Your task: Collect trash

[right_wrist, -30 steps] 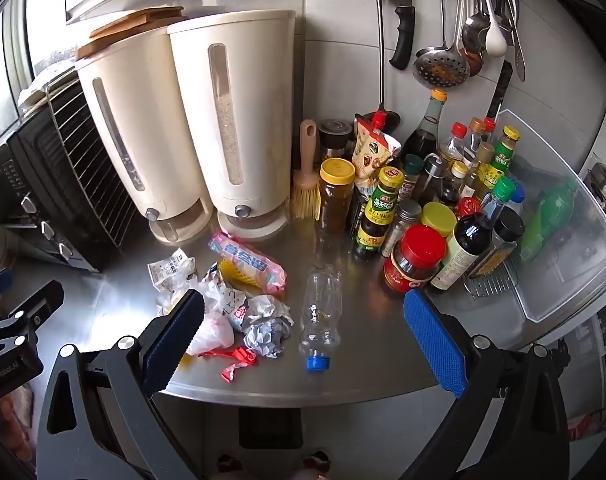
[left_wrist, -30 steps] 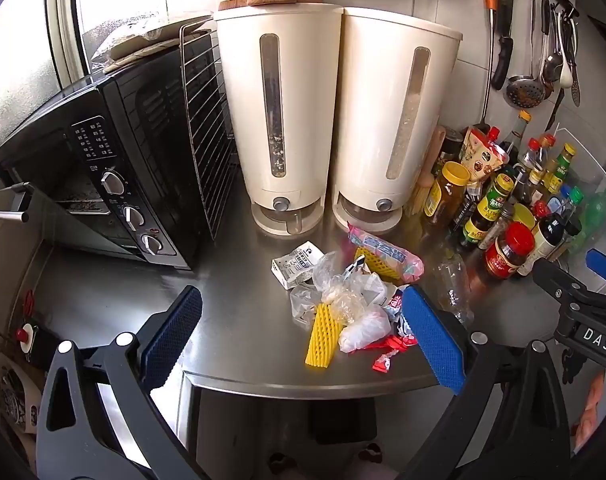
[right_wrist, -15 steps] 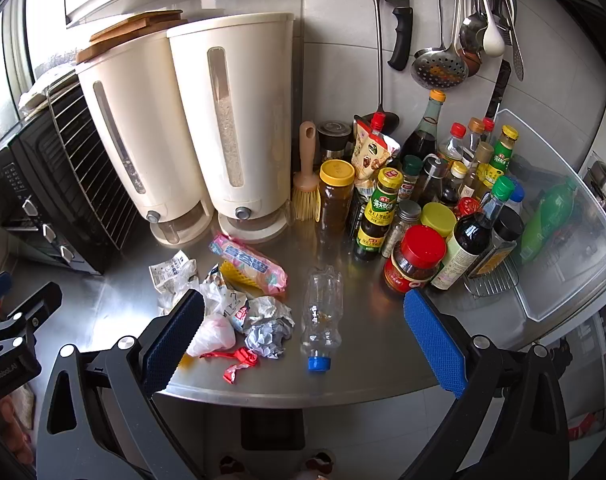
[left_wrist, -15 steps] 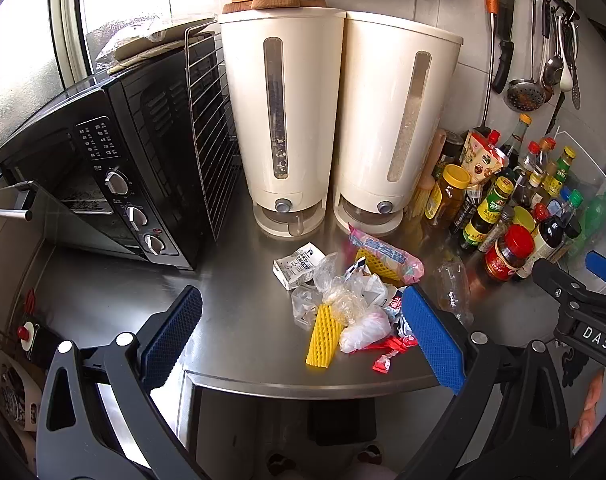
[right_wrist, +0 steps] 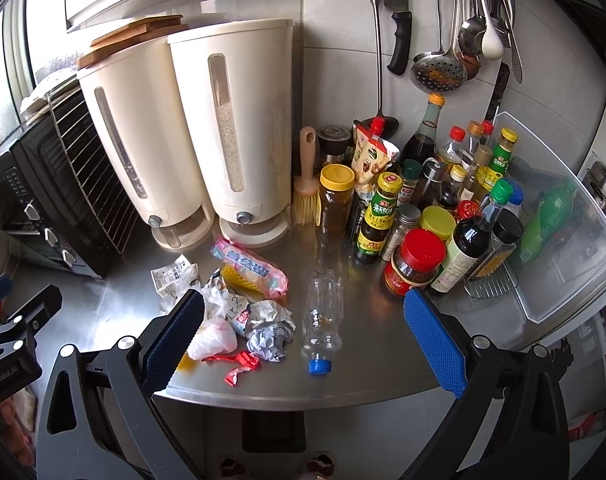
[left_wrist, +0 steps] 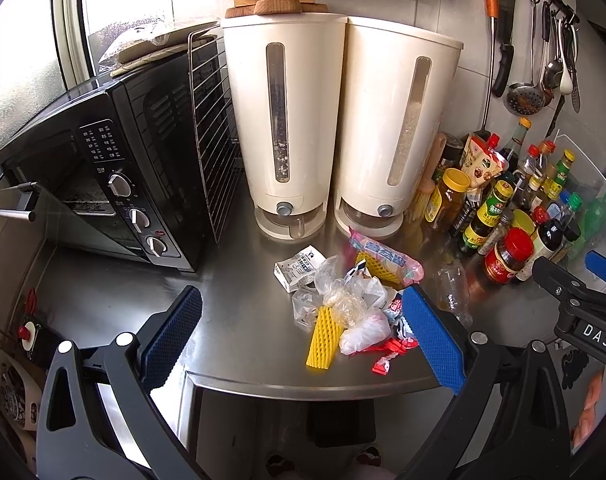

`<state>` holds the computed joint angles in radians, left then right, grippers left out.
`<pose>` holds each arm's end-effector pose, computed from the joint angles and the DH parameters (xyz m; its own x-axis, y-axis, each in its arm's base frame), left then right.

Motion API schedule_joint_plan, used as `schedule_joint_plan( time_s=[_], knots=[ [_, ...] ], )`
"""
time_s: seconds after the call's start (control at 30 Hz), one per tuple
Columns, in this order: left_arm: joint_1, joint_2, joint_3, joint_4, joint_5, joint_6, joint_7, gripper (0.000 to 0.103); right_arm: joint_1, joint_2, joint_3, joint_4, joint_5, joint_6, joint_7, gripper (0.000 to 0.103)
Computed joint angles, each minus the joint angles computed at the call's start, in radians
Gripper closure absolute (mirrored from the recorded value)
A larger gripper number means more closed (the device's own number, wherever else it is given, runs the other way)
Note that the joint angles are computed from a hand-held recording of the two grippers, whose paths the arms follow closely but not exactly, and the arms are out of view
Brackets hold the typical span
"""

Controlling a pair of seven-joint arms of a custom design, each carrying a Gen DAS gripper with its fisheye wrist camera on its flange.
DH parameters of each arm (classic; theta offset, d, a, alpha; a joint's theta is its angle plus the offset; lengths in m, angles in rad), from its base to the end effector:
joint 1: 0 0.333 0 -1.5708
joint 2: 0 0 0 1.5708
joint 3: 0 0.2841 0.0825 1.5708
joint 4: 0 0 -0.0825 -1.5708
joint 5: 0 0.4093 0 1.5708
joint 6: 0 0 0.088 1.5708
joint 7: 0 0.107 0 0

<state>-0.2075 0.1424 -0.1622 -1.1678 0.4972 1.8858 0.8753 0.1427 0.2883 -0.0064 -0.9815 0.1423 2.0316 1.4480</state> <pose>0.5996 -0.1828 0.7548 0.3183 -0.9479 -0.0094 -0.7006 -0.2286 -0.6760 0.6563 0.0991 0.7659 0.2641 -0.9633 -0.0486 -0.6995 -0.1566 -0.6973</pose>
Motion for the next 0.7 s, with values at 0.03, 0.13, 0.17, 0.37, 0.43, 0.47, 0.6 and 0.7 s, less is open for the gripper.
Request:
schedule_joint_plan(
  time_s=[0.03,0.13,0.17,0.37,0.43,0.47,0.6,0.7],
  knots=[
    [-0.001,0.001,0.000,0.001,0.002,-0.001,-0.002,0.008,0.000,0.001,0.000,0.002,0.001,-0.001,0.000,0.003],
    [-0.001,0.001,0.000,0.001,0.002,0.001,-0.001,0.008,0.001,0.011,0.000,0.019,0.001,-0.005,0.003,0.003],
    [-0.001,0.002,0.000,0.003,0.001,0.000,0.000,0.008,0.000,0.008,0.000,0.014,0.001,-0.005,0.002,0.003],
    [-0.004,0.007,0.001,0.006,0.006,-0.004,0.000,0.008,-0.001,0.009,0.000,0.014,0.001,-0.004,0.003,0.003],
    [-0.003,0.006,0.002,0.004,0.007,-0.002,0.000,0.008,-0.002,0.007,0.000,0.010,0.004,-0.001,0.001,0.003],
    [-0.003,0.005,0.002,0.002,0.006,0.000,-0.001,0.008,-0.001,0.006,0.000,0.009,0.003,0.000,0.002,0.003],
    [-0.001,0.003,0.002,0.001,0.003,0.003,-0.003,0.008,-0.001,0.007,0.000,0.010,0.003,0.000,0.003,0.003],
    [-0.002,0.004,0.001,0.002,0.005,0.003,-0.001,0.008,-0.001,0.007,0.000,0.009,0.003,0.001,0.003,0.003]
  ],
)
